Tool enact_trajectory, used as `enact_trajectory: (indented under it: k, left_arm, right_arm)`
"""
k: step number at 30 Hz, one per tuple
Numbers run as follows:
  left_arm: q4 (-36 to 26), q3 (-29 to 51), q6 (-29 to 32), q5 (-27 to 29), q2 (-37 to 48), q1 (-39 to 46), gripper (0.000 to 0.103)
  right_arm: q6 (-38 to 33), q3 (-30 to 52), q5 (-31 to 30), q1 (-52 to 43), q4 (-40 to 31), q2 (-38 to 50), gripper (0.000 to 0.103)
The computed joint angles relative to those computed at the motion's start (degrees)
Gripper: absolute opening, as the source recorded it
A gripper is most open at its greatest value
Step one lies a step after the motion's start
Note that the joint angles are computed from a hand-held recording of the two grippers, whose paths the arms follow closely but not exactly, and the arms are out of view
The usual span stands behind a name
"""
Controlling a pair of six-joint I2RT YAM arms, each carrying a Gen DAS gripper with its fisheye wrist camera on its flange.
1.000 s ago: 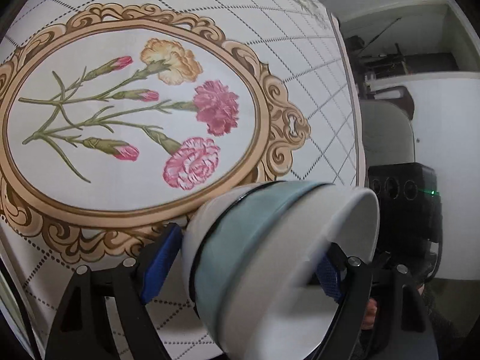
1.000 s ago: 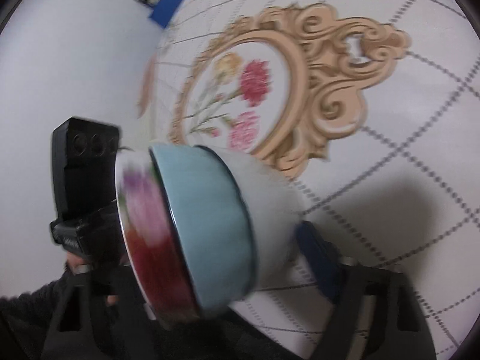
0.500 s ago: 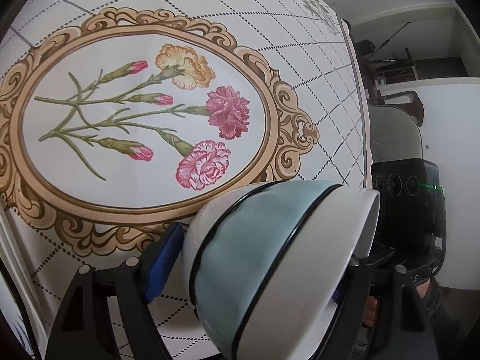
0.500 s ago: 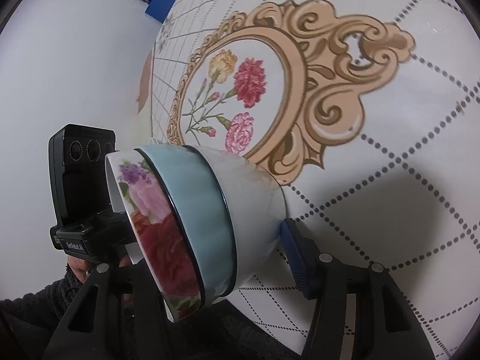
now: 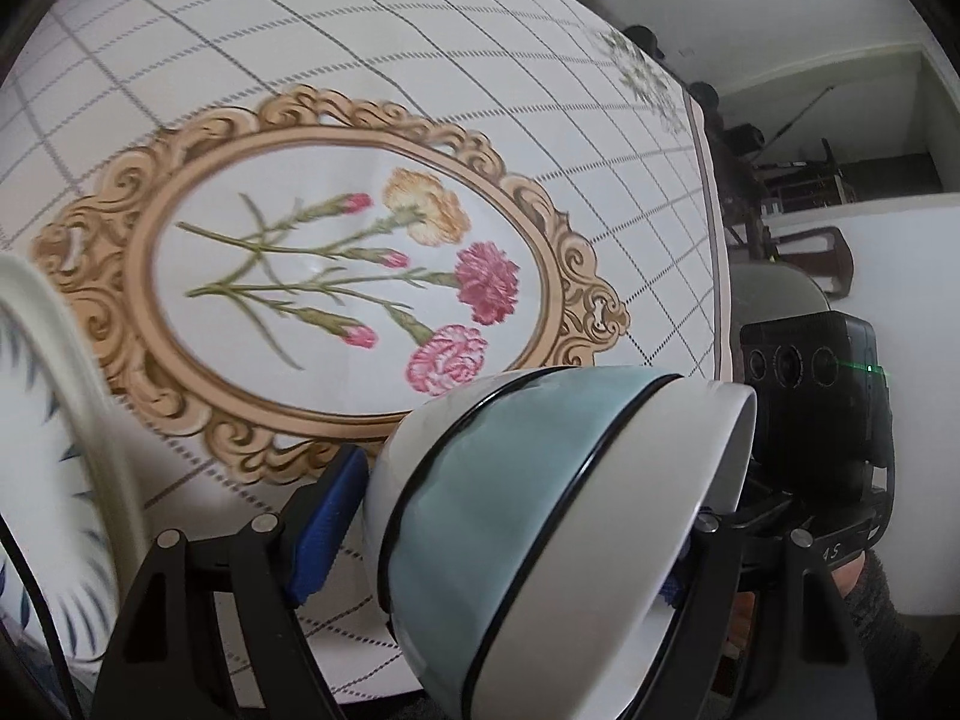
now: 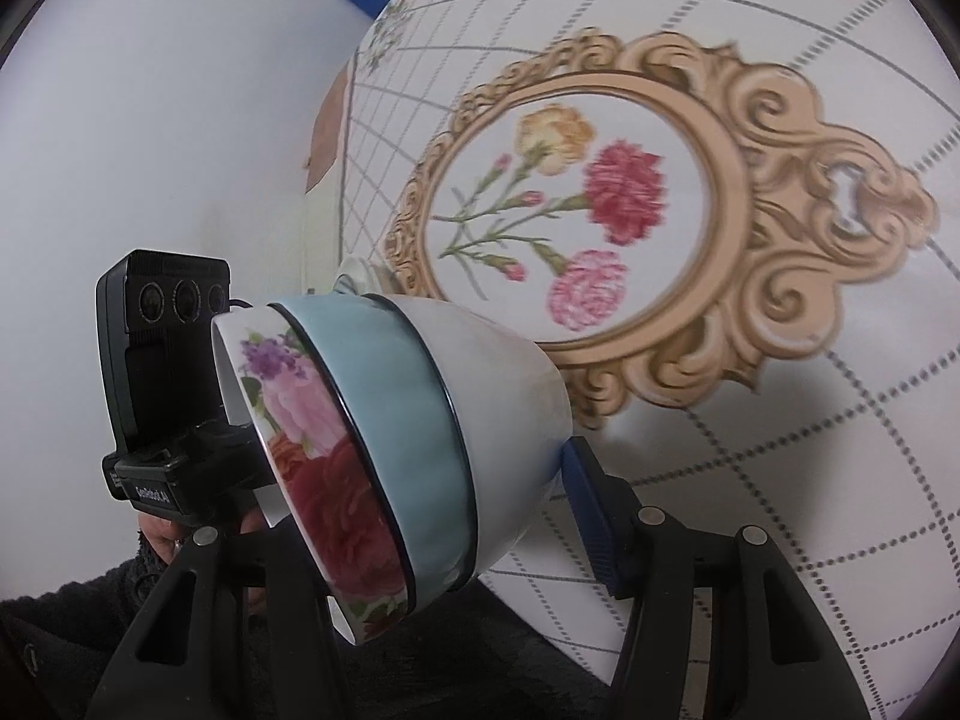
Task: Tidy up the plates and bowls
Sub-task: 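Carry the nested bowls with the left tool and lower them onto the plate stack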
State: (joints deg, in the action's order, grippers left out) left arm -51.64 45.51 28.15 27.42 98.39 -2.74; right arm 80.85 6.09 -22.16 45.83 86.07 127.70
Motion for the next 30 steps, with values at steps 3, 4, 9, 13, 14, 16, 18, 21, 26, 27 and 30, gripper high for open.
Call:
enact_trajectory:
  k: [3, 4, 9, 13, 14, 16, 18, 21, 26, 27, 30]
  left_arm:
    - [-3.0, 1.8, 2.3, -0.4, -0.8, 3.5, 0.079]
    - [-4.4, 2.8, 3.6, -0.6, -0.8, 4.9, 0.079]
    - [-10.3, 8.7, 10.3, -1.6, 0.9, 11.9, 0.079]
    - [-14.8, 15.0, 16.3, -3.0, 4.7, 17.9, 0.079]
    - [-15.8, 16.5, 17.5, -3.5, 5.8, 19.2, 0.079]
    - [-18.2, 20.7, 21.0, -5.1, 8.5, 22.3, 0.079]
    - [-19.8, 24.7, 24.0, -6.9, 11.6, 24.7, 0.079]
    - [-21.4, 30.0, 27.4, -9.1, 16.0, 27.9, 0.079]
    - [-22.8, 37.8, 30.0, -11.5, 22.8, 31.4, 0.079]
    - [-23.2, 38.9, 30.2, -11.8, 23.7, 31.8, 0.079]
    - [-24.1, 42.4, 30.5, -12.5, 27.2, 32.6, 0.079]
  right_arm:
    - [-1.2, 3.3, -0.7, 0.2, -12.8, -9.1, 0.059]
    - [-1.5, 4.8, -0.7, 0.4, -17.4, -12.0, 0.059]
    - [-2.4, 13.4, 0.7, 2.4, -33.5, -19.1, 0.059]
    - [-1.7, 21.1, 3.2, 4.6, -41.3, -19.3, 0.059]
    - [-1.3, 23.1, 4.0, 5.3, -42.9, -18.9, 0.059]
    - [0.4, 28.4, 6.0, 7.1, -44.9, -16.4, 0.059]
    - [1.9, 32.6, 7.0, 8.4, -45.4, -13.3, 0.059]
    - [4.1, 39.4, 8.6, 10.3, -46.0, -8.2, 0.059]
    - [6.5, 48.9, 10.0, 11.8, -47.6, -1.3, 0.059]
    - [6.6, 50.0, 10.0, 11.9, -47.8, -0.4, 0.059]
    - [6.8, 53.4, 10.2, 12.3, -50.2, 1.4, 0.059]
